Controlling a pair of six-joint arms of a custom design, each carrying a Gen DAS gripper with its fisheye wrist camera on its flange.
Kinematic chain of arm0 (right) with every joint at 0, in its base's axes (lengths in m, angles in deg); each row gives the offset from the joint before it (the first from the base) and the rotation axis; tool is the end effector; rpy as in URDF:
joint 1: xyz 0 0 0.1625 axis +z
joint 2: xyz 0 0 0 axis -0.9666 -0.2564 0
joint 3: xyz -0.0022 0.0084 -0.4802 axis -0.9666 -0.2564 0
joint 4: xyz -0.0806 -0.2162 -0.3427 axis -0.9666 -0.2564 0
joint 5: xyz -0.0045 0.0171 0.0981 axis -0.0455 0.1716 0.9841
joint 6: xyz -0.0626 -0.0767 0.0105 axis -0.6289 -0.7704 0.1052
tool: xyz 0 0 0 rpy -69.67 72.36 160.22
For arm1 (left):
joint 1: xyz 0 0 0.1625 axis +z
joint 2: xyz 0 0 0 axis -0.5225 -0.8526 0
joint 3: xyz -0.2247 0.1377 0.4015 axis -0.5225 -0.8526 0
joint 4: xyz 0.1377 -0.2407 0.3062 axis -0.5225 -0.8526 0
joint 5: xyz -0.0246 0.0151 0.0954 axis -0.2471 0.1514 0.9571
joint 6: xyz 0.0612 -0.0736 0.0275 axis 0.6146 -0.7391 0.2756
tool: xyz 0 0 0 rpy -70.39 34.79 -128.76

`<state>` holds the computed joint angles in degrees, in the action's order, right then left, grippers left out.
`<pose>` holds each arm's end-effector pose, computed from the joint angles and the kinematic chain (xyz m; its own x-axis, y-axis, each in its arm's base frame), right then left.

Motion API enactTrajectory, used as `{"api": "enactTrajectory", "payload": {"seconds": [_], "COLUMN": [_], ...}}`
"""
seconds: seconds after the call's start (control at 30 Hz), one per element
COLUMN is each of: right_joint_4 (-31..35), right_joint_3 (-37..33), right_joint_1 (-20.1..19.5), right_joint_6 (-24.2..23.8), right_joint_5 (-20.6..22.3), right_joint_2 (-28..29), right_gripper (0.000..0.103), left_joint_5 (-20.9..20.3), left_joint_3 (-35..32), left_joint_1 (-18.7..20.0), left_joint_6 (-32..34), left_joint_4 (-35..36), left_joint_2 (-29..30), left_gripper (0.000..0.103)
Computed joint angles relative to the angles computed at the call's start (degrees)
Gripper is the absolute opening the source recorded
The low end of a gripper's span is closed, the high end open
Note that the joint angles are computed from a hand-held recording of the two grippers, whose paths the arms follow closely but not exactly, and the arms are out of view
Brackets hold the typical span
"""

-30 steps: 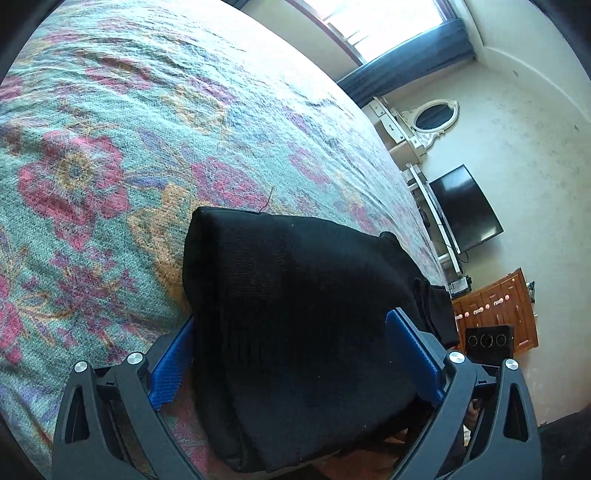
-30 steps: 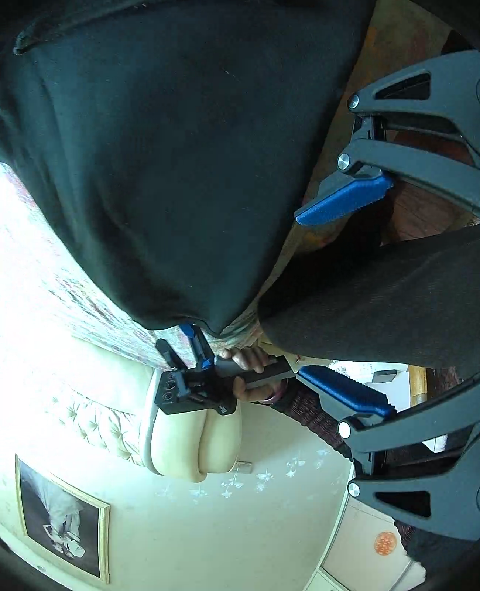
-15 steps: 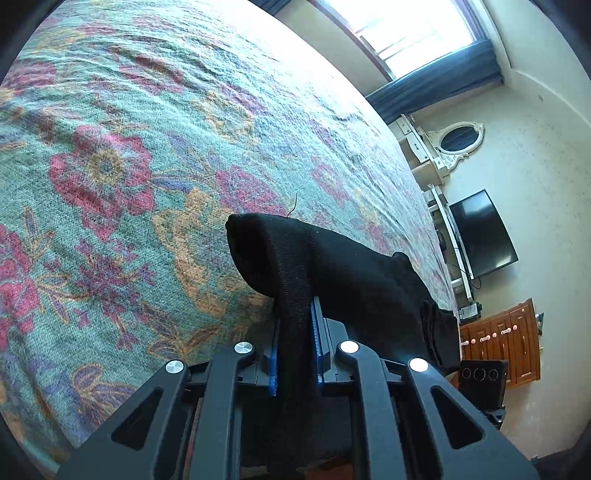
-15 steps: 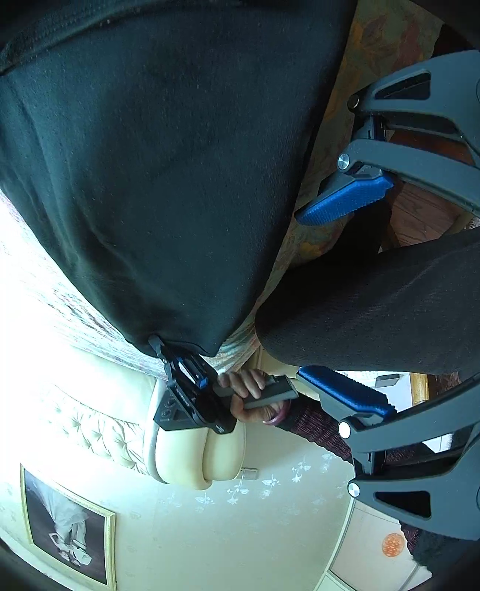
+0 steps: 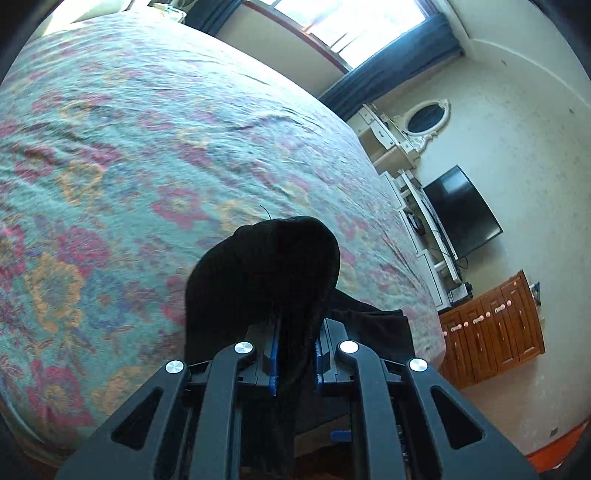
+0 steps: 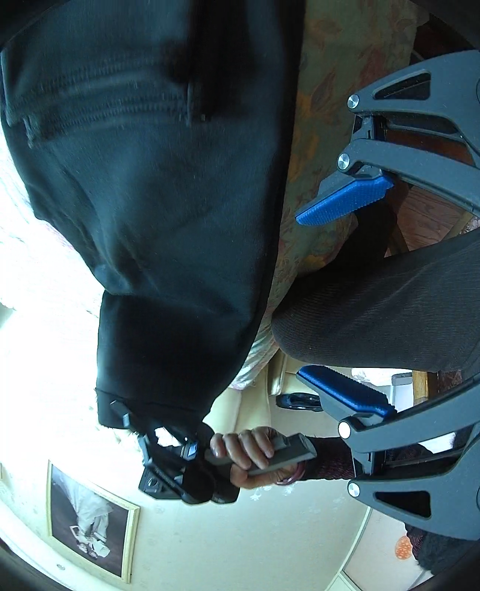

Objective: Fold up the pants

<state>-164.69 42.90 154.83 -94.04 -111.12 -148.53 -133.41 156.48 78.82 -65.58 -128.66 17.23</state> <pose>0.0305 -0.7229 0.3758 -0.9091 -0.2783 -0.3099 -0.3006 0.9534 0.0255 -0.3924 -0.6924 0.1601 -0.9966 -0.0136 -0.0809 0.0403 0.7777 -0.6273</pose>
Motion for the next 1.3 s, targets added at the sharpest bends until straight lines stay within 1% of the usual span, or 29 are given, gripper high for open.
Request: {"api": "enactTrajectory", "payload": {"seconds": [0.17, 0.33, 0.4, 0.43, 0.5, 0.53, 0.6, 0.63, 0.7, 0.77, 0.8, 0.83, 0.87, 0.93, 1.0, 1.03, 1.07, 1.13, 1.2, 1.23, 1.3], "right_joint_4": [-1.46, -3.19, -4.19, -4.18, -6.1, -5.95, -6.97, -7.37, -8.4, -9.45, -9.84, -10.61, -11.24, -12.41, -13.79, -14.68, -15.68, -17.18, -16.96, -16.63, -16.2], "right_joint_3": [0.71, 0.89, 0.89, -0.4, -0.16, -1.3, -1.33, -1.38, -1.37, -1.35, -1.23, -1.08, -1.03, -1.3, -1.78, -2.09, -2.11, -3.02, -4.75, -5.7, -7.86], "right_joint_1": [-1.82, -3.41, -4.06, -4.29, -4.78, -5.04, -5.49, -5.74, -5.96, -6.22, -6.19, -6.13, -6.25, -6.33, -6.42, -6.27, -6.11, -5.63, -4.94, -4.52, -3.32], "right_joint_6": [0.63, 1.31, 1.59, 1.91, 2.65, 2.99, 4.09, 4.44, 5.16, 6.24, 6.86, 7.38, 7.65, 8.56, 9.45, 9.81, 10.17, 11.61, 12.47, 12.5, 13.21], "right_joint_5": [2.42, 4.89, 5.69, 5.97, 5.83, 5.89, 5.91, 5.95, 5.75, 5.71, 5.72, 5.68, 5.49, 5.45, 5.12, 4.91, 4.65, 3.68, 3.09, 2.83, 0.45], "right_joint_2": [-1.55, -2.94, -3.47, -3.11, -3.59, -3.29, -3.48, -3.68, -3.82, -3.91, -4.11, -4.23, -4.41, -4.54, -4.64, -4.57, -4.59, -3.84, -2.31, -1.35, 0.84], "right_gripper": [0.078, 0.078, 0.078, 0.078, 0.078, 0.078, 0.078, 0.078, 0.078, 0.078, 0.078, 0.078, 0.078, 0.078, 0.079, 0.081, 0.085, 0.086, 0.086, 0.086, 0.086], "left_joint_5": [-2.8, -3.93, -4.34, -4.31, -3.13, -2.65, -1.95, -0.98, 0.2, -0.51, -1.96, -3.95, -5.51, -5.63, -2.88, -0.07, 4.29, 11.98, 17.29, 19.17, 20.95], "left_joint_3": [-10.53, -19.34, -22.25, -23.95, -26.38, -27.83, -29.89, -31.15, -32.92, -32.69, -31.73, -30.6, -29.34, -27.01, -24.01, -22.24, -19.96, -16.32, -12.43, -10.63, -6.92], "left_joint_1": [-0.99, -0.89, -0.73, -0.6, -0.58, -0.52, -0.42, -0.49, -0.71, -0.93, -0.98, -1.0, -1.16, -1.8, -2.73, -3.28, -3.95, -4.59, -4.38, -4.06, -2.98], "left_joint_6": [2.73, 4.41, 3.86, 3.77, 3.22, 2.9, 2.5, 2.57, 3.16, 4.68, 5.2, 5.41, 5.29, 5.28, 6.12, 6.48, 6.42, 5.05, 2.02, -0.43, -7.12], "left_joint_4": [4.77, 10.03, 11.83, 13.16, 15.7, 17.37, 19.74, 21.33, 23.31, 21.91, 19.82, 17.66, 15.78, 13.7, 12.09, 11.13, 10.35, 9.73, 8.86, 8.9, 9.95], "left_joint_2": [8.23, 15.79, 18.38, 19.77, 21.75, 22.81, 24.43, 25.36, 26.74, 27.09, 26.76, 26.27, 25.61, 24.16, 22.18, 21.12, 19.8, 17.78, 15.66, 14.6, 12.16], "left_gripper": [0.013, 0.012, 0.012, 0.012, 0.012, 0.012, 0.012, 0.013, 0.018, 0.041, 0.047, 0.058, 0.064, 0.065, 0.069, 0.075, 0.078, 0.081, 0.082, 0.082, 0.082]}}
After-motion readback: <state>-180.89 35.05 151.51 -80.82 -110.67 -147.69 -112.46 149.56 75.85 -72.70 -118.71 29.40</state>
